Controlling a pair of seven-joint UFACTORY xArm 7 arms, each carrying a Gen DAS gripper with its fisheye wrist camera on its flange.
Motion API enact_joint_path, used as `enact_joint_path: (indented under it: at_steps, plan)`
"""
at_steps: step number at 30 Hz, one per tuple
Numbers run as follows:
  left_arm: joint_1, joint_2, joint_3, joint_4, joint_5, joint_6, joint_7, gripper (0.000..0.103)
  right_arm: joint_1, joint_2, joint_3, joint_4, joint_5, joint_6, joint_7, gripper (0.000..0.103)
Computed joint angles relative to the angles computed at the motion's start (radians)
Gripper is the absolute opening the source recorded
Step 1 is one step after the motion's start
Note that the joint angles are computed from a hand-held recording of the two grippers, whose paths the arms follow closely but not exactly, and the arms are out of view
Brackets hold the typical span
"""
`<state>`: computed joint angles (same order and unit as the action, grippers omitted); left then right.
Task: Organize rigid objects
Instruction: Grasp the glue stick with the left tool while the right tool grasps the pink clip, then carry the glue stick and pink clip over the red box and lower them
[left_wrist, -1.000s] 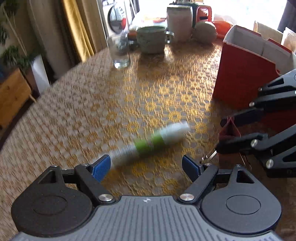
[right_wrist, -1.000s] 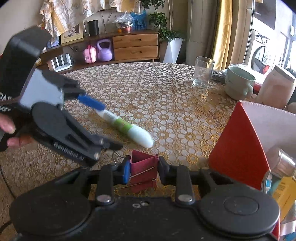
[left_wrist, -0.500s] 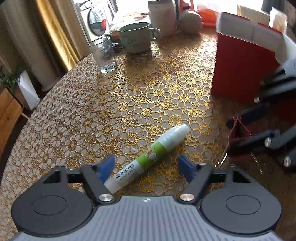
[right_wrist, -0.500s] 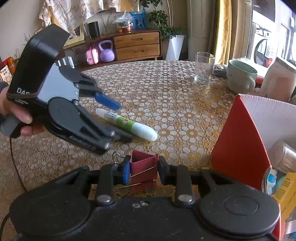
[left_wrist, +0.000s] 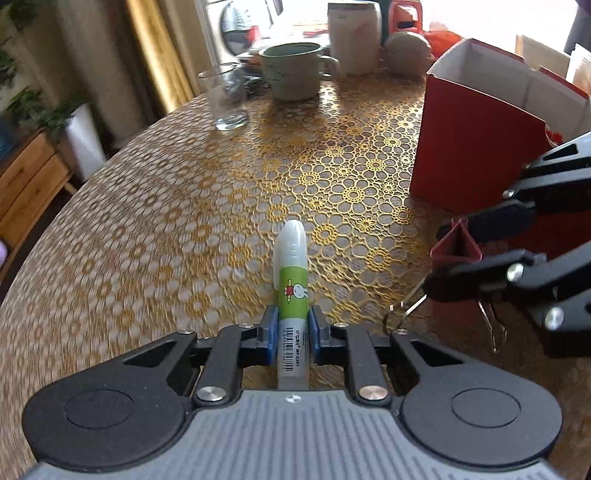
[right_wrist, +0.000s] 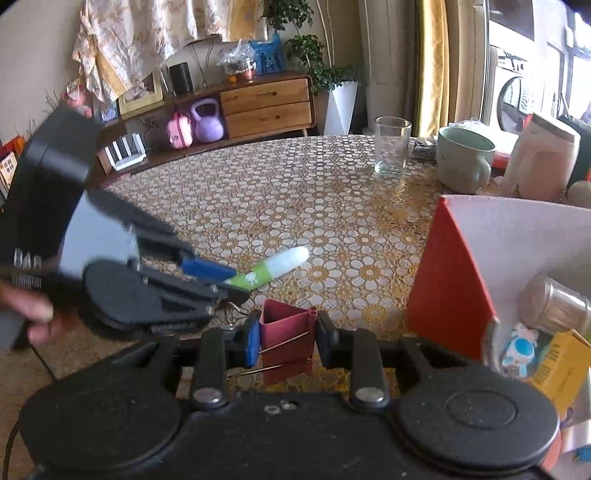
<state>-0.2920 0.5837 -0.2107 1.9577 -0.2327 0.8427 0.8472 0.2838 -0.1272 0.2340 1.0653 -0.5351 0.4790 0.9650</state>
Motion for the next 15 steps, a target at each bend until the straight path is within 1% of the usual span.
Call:
enact_joint_path:
  at_steps: [3, 5, 9, 11, 13, 15]
  plan:
    - [-0.005, -0.082, 0.017, -0.128, -0.010, -0.073, -0.087, 0.017, 0.001, -0.035, 0.004, -0.019, 0.009, -0.001, -0.001, 0.029]
    - [0.006, -0.131, 0.011, -0.193, -0.037, -0.102, -0.133, 0.017, -0.002, -0.066, 0.012, -0.037, 0.014, 0.000, -0.002, 0.029]
    - [0.021, -0.225, 0.006, -0.296, -0.076, -0.137, -0.200, 0.017, -0.015, -0.123, 0.029, -0.061, 0.038, 0.010, -0.009, 0.029]
    - [0.019, -0.262, 0.009, -0.332, -0.079, -0.144, -0.231, 0.017, -0.023, -0.156, 0.037, -0.079, 0.051, 0.010, -0.012, 0.029]
    - [0.016, -0.304, 0.013, -0.380, -0.083, -0.170, -0.263, 0.017, -0.034, -0.194, 0.048, -0.097, 0.064, 0.013, -0.011, 0.029]
    - [0.018, -0.338, 0.015, -0.409, -0.095, -0.162, -0.293, 0.017, -0.042, -0.232, 0.053, -0.116, 0.086, 0.017, -0.020, 0.029]
